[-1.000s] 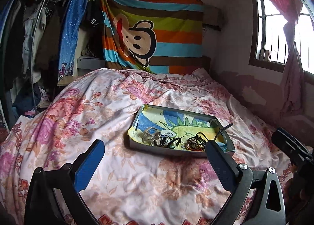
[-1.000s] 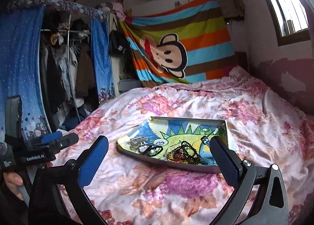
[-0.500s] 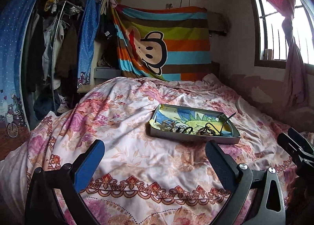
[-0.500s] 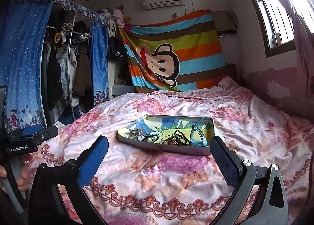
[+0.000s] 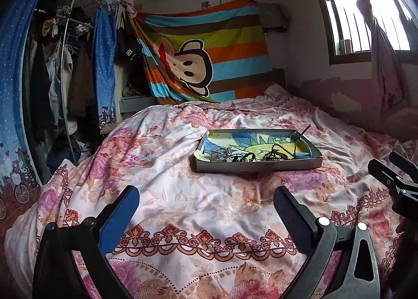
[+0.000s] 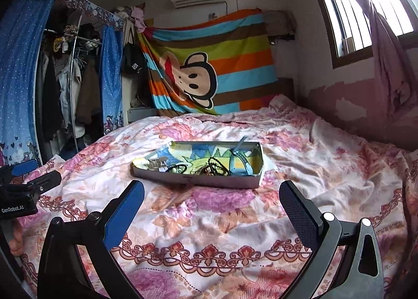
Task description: Organize jewelry
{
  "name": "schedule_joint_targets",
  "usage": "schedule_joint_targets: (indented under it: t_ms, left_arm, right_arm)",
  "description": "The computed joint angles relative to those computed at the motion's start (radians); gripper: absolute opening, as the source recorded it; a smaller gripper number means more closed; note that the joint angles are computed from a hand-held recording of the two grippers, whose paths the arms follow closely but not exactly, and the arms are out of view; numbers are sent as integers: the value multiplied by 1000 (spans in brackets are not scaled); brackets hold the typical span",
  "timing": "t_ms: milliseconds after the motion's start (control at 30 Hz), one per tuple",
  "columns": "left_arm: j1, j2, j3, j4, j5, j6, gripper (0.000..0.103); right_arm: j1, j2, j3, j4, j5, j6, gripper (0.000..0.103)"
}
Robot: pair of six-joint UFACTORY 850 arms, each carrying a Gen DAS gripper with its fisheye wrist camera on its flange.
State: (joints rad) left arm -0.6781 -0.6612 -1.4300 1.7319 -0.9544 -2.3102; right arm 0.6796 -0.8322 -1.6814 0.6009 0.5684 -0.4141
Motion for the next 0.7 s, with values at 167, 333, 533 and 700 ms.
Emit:
schedule_joint_targets:
  t_ms: [167, 333, 533, 700]
  left_arm:
    - [1, -1, 0, -2, 9, 10, 103]
    - [1, -4, -3, -3, 12, 13, 103]
    - [3, -2, 1, -2, 21, -2, 103]
    - [4, 2, 5, -4, 28, -8, 103]
  right_arm:
    - [1, -8, -3, -13, -6, 5, 102]
    - [6, -15, -12, -10, -14, -11, 102]
    - [7, -21, -20, 3, -21, -22, 102]
    - [7, -21, -20, 1, -20, -21, 102]
